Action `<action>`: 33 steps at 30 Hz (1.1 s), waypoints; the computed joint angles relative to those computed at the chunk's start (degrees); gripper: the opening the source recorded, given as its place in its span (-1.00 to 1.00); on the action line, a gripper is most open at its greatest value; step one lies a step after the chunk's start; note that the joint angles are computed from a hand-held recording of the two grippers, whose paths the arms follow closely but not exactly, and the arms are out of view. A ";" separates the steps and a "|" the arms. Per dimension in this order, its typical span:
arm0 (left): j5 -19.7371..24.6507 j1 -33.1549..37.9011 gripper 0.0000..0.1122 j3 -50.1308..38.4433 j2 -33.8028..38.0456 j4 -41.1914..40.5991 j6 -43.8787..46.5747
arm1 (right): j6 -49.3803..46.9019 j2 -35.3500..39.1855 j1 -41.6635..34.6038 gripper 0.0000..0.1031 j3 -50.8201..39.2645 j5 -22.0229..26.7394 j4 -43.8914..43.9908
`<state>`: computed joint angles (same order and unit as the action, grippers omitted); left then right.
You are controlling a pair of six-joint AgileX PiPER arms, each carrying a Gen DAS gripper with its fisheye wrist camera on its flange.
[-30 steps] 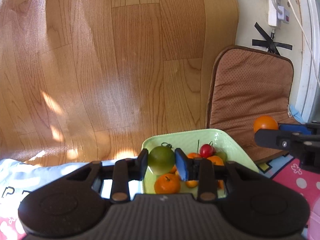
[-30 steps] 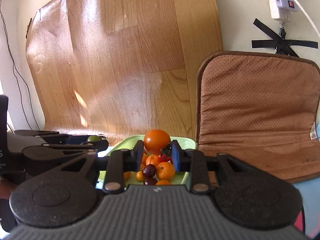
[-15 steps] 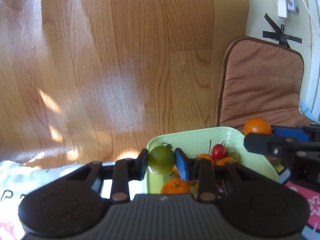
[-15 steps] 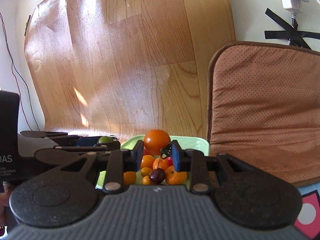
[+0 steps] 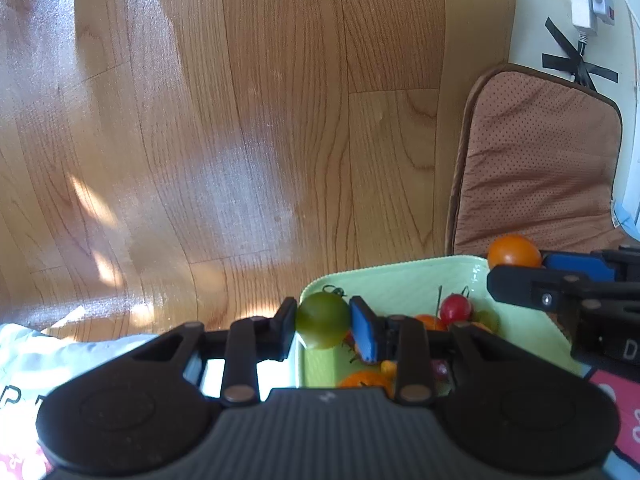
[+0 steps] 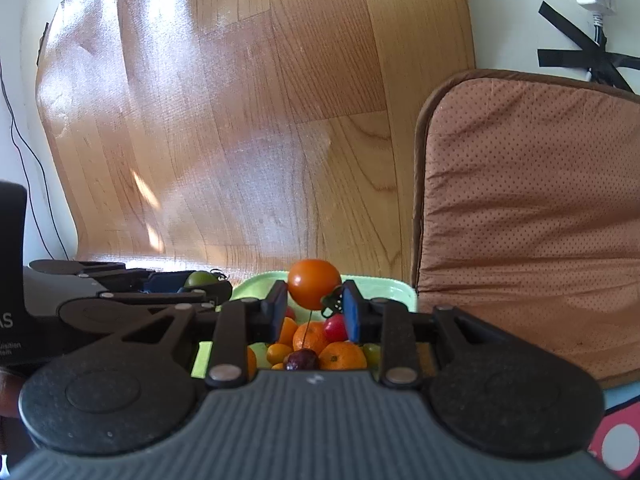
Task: Organize fruits
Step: 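Carry both tomatoes over the green basket and lower them inside, then open both tools to release the tomatoes into the basket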
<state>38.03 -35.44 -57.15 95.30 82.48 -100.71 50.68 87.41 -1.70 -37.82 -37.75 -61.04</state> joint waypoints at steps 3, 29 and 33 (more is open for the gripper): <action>-4.41 2.64 -0.48 -0.30 -0.44 -1.67 0.74 | -1.54 1.61 0.98 -0.38 -0.76 0.93 1.54; 7.17 -10.62 -0.19 3.76 -9.23 -9.66 1.51 | 4.58 -13.53 -3.81 -0.13 12.27 -0.59 -2.76; 15.96 -21.53 -0.08 7.41 -12.86 -11.82 -2.82 | 12.95 -29.47 -9.68 0.02 22.57 -2.97 -10.85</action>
